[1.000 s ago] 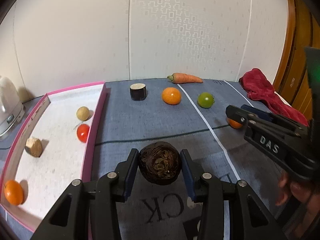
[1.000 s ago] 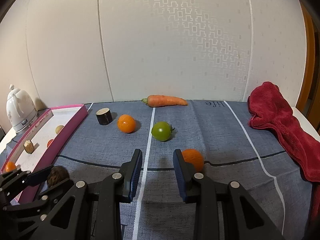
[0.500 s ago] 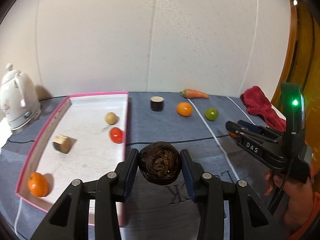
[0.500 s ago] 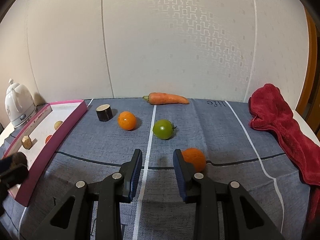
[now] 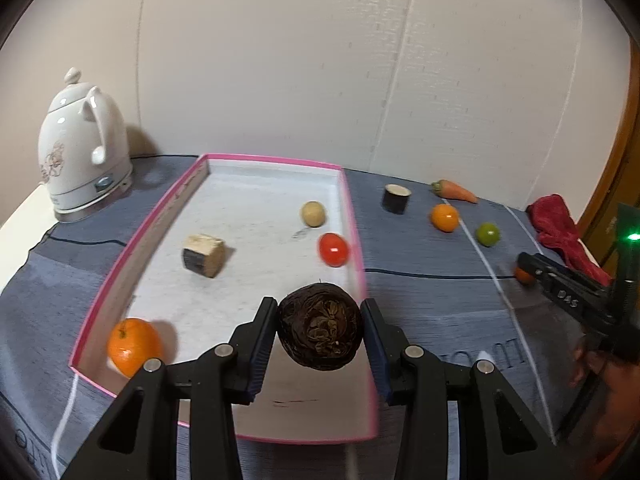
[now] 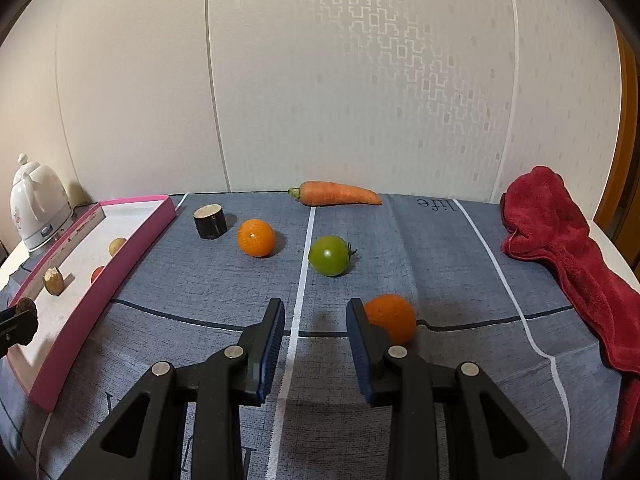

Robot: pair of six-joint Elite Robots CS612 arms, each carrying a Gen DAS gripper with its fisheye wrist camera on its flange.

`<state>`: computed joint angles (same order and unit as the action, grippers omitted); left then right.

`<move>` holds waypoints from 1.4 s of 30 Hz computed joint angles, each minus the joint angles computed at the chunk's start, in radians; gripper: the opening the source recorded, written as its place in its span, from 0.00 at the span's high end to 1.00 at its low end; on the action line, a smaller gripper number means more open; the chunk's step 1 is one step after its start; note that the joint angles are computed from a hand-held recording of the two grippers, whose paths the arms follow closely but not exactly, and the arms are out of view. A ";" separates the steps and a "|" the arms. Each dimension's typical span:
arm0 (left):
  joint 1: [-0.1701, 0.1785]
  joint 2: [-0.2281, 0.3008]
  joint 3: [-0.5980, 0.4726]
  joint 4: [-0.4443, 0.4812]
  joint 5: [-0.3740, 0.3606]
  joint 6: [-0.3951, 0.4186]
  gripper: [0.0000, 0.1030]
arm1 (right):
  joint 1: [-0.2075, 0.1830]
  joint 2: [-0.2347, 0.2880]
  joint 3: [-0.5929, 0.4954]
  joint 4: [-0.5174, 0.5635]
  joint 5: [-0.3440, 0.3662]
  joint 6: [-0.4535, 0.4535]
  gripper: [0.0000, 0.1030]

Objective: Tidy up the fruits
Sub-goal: 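Carry the brown fruit into the pink tray and open the left gripper, then close the right gripper on the large orange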

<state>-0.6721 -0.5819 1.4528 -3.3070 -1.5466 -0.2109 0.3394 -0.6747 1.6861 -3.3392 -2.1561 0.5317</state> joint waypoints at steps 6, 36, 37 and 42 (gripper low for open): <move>0.011 0.010 -0.008 0.025 0.041 -0.022 0.56 | 0.003 0.003 0.003 -0.034 0.002 -0.013 0.69; 0.025 0.004 0.064 -0.127 0.022 -0.031 0.25 | -0.041 -0.029 -0.013 0.282 0.009 0.233 0.64; 0.025 0.004 0.065 -0.128 0.024 -0.031 0.25 | -0.042 -0.027 -0.016 0.275 0.011 0.223 0.64; 0.031 0.001 0.069 -0.131 0.022 -0.044 0.25 | -0.042 -0.020 -0.030 0.275 -0.003 0.182 0.65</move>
<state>-0.6409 -0.5809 1.5219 -3.4375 -1.5243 -0.2547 0.2973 -0.6947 1.6565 -3.0645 -2.1588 0.7137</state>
